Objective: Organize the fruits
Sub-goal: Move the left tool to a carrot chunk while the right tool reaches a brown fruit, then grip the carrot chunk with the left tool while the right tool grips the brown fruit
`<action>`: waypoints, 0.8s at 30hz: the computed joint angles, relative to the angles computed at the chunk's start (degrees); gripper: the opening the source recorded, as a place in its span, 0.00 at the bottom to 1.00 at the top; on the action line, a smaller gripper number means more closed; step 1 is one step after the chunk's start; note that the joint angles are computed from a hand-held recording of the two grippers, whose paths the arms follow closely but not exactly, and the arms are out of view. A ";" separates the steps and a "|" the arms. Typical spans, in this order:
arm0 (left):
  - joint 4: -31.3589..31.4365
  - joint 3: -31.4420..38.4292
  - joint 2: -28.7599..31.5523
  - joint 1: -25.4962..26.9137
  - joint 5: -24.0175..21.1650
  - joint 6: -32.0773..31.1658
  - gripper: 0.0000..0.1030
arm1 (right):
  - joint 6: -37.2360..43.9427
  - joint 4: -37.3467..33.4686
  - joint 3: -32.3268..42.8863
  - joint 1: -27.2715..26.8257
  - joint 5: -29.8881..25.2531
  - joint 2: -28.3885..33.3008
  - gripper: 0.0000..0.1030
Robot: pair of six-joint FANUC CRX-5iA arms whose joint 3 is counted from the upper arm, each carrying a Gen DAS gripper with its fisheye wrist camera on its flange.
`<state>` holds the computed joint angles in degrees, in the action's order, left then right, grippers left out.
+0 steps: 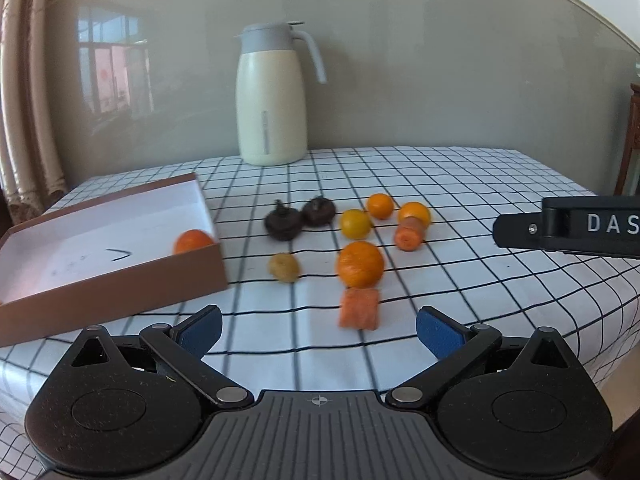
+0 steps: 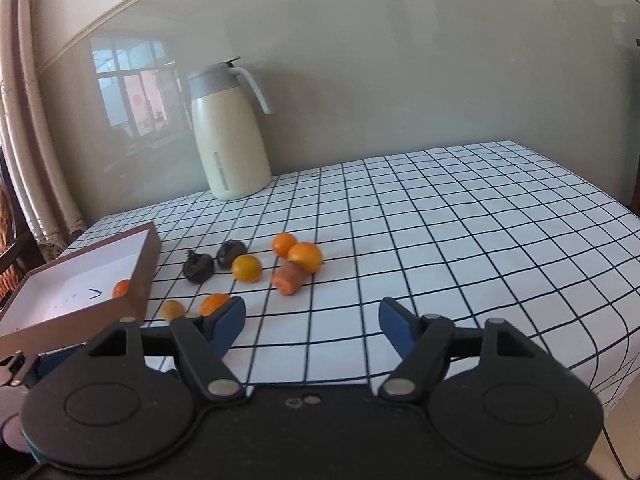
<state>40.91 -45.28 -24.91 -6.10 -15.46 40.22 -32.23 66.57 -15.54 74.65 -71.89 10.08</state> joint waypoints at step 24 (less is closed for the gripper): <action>3.33 1.99 8.68 -5.75 6.52 1.19 0.24 | 1.42 0.87 -0.90 -6.57 8.04 0.69 0.50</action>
